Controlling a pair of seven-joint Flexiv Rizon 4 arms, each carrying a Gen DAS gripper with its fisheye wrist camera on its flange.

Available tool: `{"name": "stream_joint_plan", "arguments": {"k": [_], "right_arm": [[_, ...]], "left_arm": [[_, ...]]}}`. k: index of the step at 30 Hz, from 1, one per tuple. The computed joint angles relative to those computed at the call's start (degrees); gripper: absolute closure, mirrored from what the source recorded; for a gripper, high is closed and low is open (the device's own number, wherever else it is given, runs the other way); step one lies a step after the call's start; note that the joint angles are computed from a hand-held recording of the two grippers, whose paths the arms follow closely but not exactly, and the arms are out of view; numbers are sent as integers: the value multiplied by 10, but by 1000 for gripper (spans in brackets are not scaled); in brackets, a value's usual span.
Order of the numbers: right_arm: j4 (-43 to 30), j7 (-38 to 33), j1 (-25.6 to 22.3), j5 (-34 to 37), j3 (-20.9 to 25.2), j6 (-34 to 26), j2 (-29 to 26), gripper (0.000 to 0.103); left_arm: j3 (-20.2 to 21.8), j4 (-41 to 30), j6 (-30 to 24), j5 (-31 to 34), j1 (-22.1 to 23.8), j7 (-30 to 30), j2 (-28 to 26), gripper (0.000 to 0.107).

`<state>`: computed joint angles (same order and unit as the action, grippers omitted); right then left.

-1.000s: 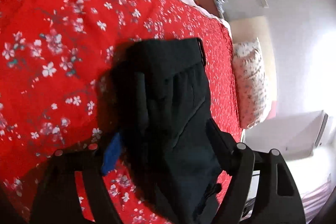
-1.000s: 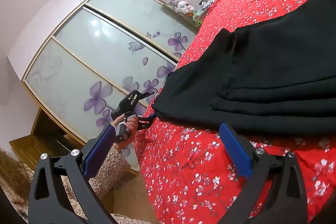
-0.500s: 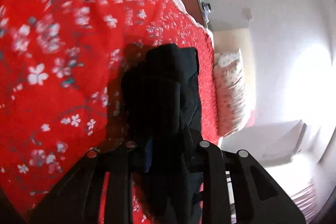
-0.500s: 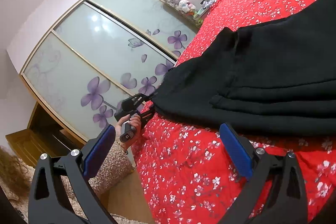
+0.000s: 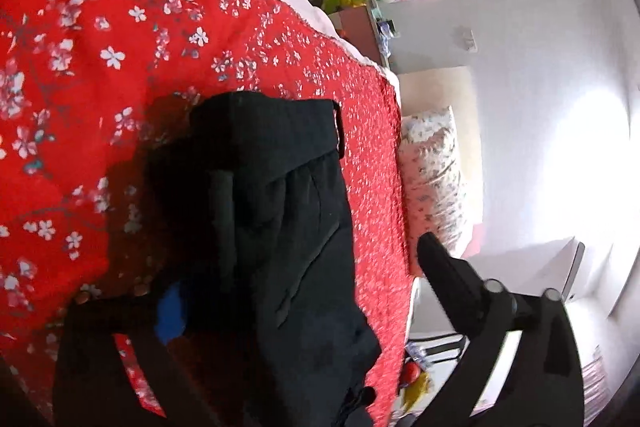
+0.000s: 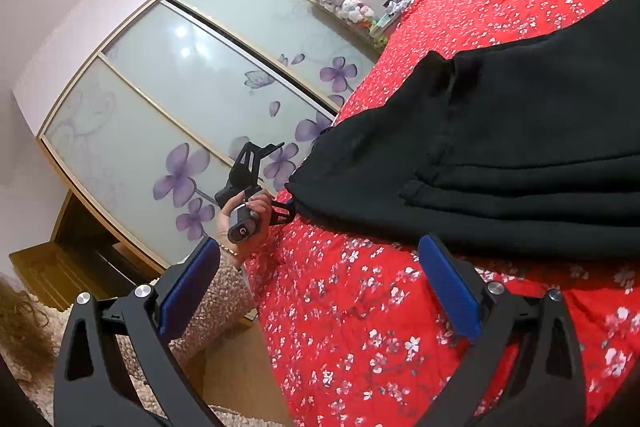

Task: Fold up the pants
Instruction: 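Lift the trouser end with the left gripper and fold it over the rest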

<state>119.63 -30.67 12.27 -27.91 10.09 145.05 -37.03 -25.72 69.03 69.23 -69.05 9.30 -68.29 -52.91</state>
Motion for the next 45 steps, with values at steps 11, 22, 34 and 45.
{"name": "stream_joint_plan", "arguments": {"k": [11, 22, 34, 45], "right_arm": [[-2, -5, -2, -11, 0, -12, 2, 2], [0, -1, -5, -9, 2, 0, 0, 2], [17, -22, 9, 55, -6, 59, 10, 2], [47, -89, 85, 410, -33, 113, 47, 2]], "left_arm": [[24, 72, -19, 16, 16, 51, 45, 91], [59, 57, -16, 126, -33, 134, 110, 92], [43, 31, -40, 190, -93, 175, 145, 92], [36, 23, -94, 243, -182, 197, 142, 92]]}}
